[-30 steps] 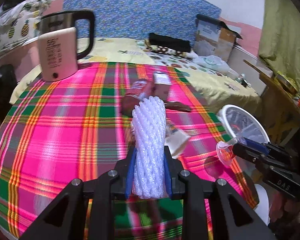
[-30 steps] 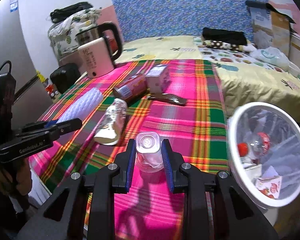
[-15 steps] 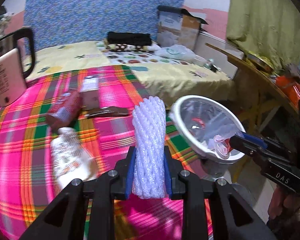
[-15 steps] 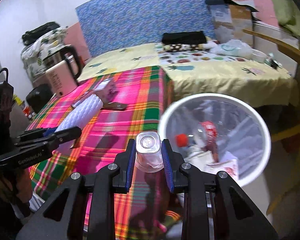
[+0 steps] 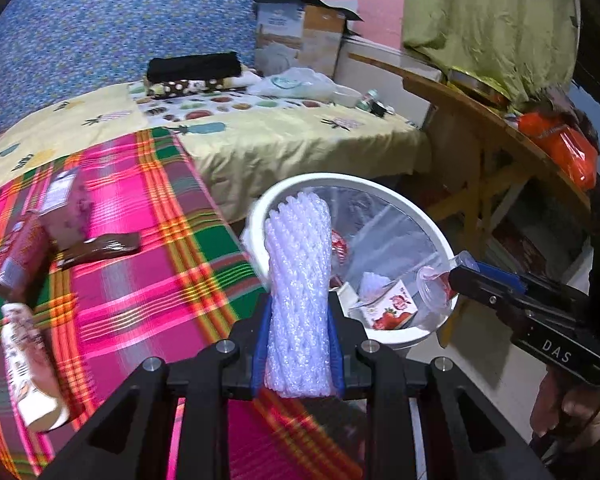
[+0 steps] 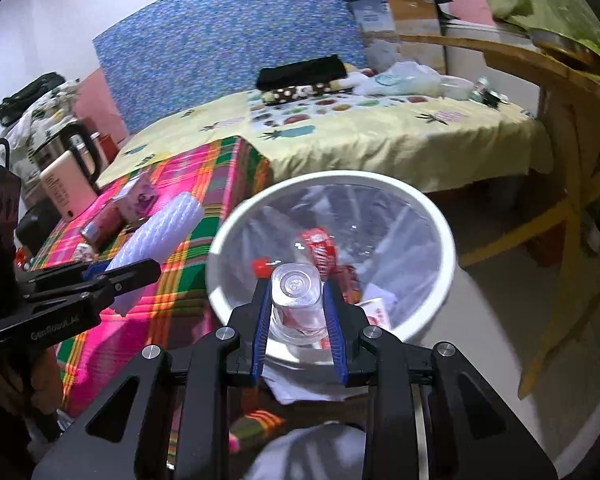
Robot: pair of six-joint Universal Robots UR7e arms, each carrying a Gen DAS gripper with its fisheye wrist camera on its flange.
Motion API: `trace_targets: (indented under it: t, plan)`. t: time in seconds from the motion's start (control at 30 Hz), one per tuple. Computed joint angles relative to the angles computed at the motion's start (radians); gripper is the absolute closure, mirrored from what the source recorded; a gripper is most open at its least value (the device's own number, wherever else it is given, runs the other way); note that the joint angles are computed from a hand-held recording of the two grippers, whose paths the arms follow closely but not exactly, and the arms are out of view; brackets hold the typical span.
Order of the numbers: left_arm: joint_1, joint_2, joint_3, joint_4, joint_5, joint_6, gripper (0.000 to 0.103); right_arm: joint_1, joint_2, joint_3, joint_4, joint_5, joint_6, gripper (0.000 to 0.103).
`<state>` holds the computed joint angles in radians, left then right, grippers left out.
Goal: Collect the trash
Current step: 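Carry the foam net and clear cup over the white bin, then open both tools to drop the foam net and cup into the bin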
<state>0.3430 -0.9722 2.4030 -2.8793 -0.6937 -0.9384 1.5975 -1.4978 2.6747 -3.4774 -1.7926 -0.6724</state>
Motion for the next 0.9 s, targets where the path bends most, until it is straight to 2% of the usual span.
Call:
trace_targets:
  t: [0.43, 0.53, 0.57, 0.6, 0.83, 0.9]
  plan:
    - [0.081, 0.121, -0.103, -0.135, -0.056, 0.176, 0.075, -0.051, 0.017, -0.030, -0.013, -0.027, 0.005, 0.075]
    - [0.092, 0.130, -0.109, -0.152, -0.062, 0.190, 0.065, -0.055, 0.027, -0.038, -0.024, -0.037, 0.000, 0.075]
    - [0.093, 0.133, -0.106, -0.171, -0.064, 0.194, 0.055, -0.057, 0.028, -0.038, -0.029, -0.034, -0.004, 0.075]
    - [0.094, 0.134, -0.103, -0.186, -0.064, 0.197, 0.051, -0.059, 0.029, -0.036, -0.036, -0.028, -0.008, 0.075]
    - [0.087, 0.114, -0.081, -0.197, -0.054, 0.176, 0.051, -0.070, 0.031, -0.032, -0.051, 0.000, -0.026, 0.074]
    - [0.085, 0.102, -0.074, -0.187, -0.053, 0.160, 0.051, -0.069, 0.034, -0.032, -0.053, 0.004, -0.027, 0.070]
